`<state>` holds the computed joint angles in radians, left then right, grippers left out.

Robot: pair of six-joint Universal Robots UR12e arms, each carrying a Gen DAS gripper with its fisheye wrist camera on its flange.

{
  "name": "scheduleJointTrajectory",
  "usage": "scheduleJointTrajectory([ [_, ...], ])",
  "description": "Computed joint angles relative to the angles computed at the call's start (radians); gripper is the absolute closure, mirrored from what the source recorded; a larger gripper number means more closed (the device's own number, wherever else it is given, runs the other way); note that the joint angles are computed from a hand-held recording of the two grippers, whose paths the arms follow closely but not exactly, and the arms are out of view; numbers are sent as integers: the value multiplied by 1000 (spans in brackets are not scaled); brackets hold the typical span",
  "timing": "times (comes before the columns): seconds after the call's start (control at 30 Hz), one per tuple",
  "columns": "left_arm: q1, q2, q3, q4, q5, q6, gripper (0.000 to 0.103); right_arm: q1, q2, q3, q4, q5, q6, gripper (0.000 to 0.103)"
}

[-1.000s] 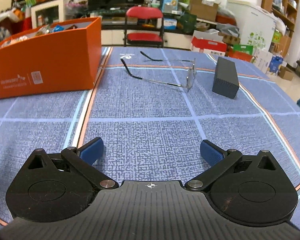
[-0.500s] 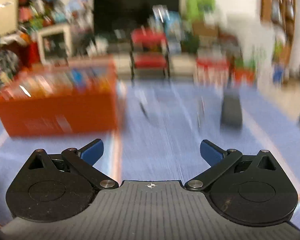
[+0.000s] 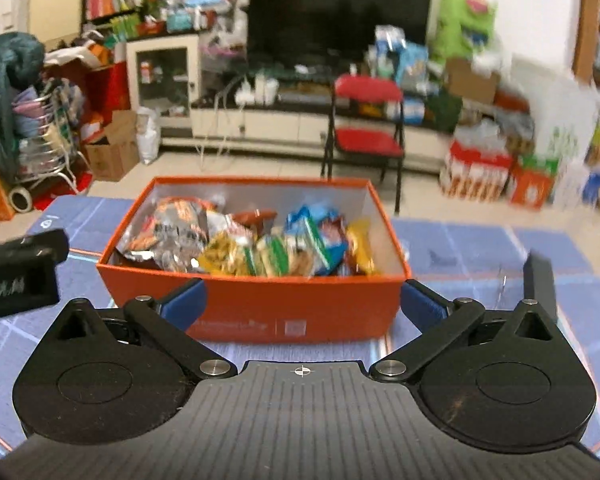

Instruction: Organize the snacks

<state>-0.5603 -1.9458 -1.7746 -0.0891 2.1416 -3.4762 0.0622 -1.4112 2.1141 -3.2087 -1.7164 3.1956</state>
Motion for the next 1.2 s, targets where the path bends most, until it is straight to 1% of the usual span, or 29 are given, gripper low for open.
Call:
scheduleJointTrajectory([
  [0.1, -5, -3, 2, -10, 4, 10, 1, -7, -4, 6, 37, 14, 33, 8],
  [0.13, -7, -3, 1, -8, 8, 11, 1, -4, -4, 6, 39, -1, 31, 8],
  [0.2, -7, -2, 1, -14, 1, 13, 1, -2, -5, 10, 25, -25, 13, 8],
  [0.37, -11, -3, 5, -37, -11, 6, 1, -11, -25, 22, 19, -27, 8, 8],
  [0.43, -16, -6, 8, -37, -2, 11, 1, -12, -29, 25, 24, -37, 7, 8],
  [0.5, -18, -10, 12, -34, 0, 16, 1, -16, -34, 30, 23, -34, 5, 8],
  [0.6, -18, -11, 13, -39, -19, 15, 1, -18, -35, 32, 25, -33, 6, 8],
  [0.73, -25, -18, 19, -36, -9, 27, 1, -20, -37, 34, 31, -39, 7, 8],
  [0.93, -27, -19, 20, -35, -5, 22, 1, -25, -42, 40, 28, -35, 7, 8],
  [1.2, -30, -18, 21, -35, -15, 21, 1, -31, -47, 43, 34, -46, 4, 8],
])
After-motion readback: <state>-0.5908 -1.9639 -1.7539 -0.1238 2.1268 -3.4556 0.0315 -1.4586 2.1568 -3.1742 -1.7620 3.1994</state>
